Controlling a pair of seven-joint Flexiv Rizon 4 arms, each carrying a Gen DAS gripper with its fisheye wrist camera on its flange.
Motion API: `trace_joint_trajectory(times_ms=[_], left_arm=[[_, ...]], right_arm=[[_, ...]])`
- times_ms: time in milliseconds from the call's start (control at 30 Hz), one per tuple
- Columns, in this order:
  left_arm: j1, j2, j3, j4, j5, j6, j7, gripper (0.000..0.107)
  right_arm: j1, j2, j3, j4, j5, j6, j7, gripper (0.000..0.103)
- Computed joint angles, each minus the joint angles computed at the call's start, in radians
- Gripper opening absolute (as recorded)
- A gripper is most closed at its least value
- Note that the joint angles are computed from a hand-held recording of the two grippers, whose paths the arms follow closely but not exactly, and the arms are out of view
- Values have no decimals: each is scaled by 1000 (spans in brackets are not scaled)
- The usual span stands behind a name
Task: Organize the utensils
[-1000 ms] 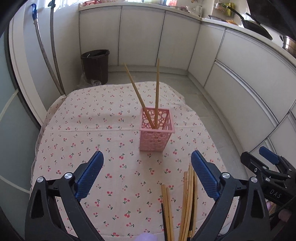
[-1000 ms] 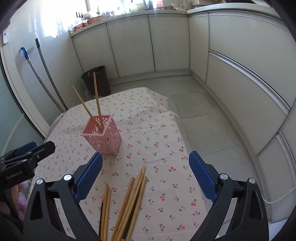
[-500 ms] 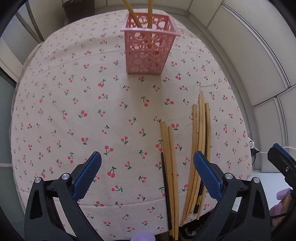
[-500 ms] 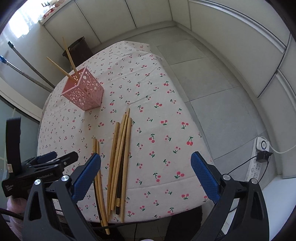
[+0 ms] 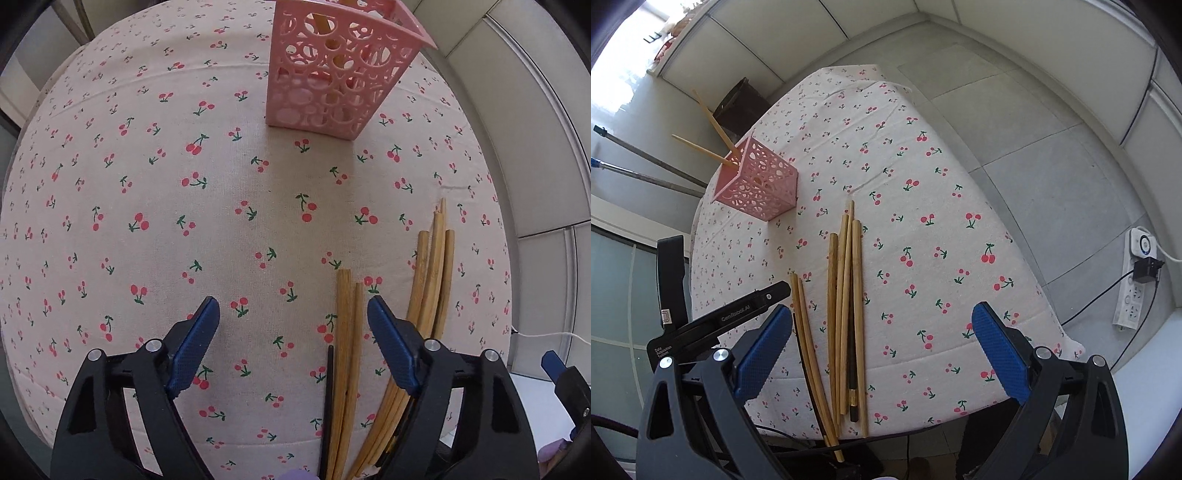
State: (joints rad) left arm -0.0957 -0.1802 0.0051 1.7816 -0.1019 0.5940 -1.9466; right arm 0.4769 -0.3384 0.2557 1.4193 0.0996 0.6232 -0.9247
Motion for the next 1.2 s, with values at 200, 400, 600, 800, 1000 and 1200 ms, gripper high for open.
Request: trace_joint_trajectory(times_ms=[200,400,600,800,1000,1200], left_arm=[[-2,-33,-3,-30,4,-7,-13,60],[-39,-90,-12,-118,77,-51,-41,32],[-77,-137,-8,-186,129,-71,-88,12],[-28,-85,-21,-41,-66,124,-49,11],[14,-9,-28,51,-224,245,65,11],[15,89,-19,171,-328,370,155,11]], right_arm=[[-1,-2,0,-2,5,-4,-1,95],[2,-1,-2,0,-3,0,1,95],[2,-10,-6,-4,-10,-6,14,95],[5,-28,-10,-18,-18,-22,27,95],[17,-102,-7,-92,-12,-43,29,95],[34,-163,-12,-150,-12,-49,69,95]])
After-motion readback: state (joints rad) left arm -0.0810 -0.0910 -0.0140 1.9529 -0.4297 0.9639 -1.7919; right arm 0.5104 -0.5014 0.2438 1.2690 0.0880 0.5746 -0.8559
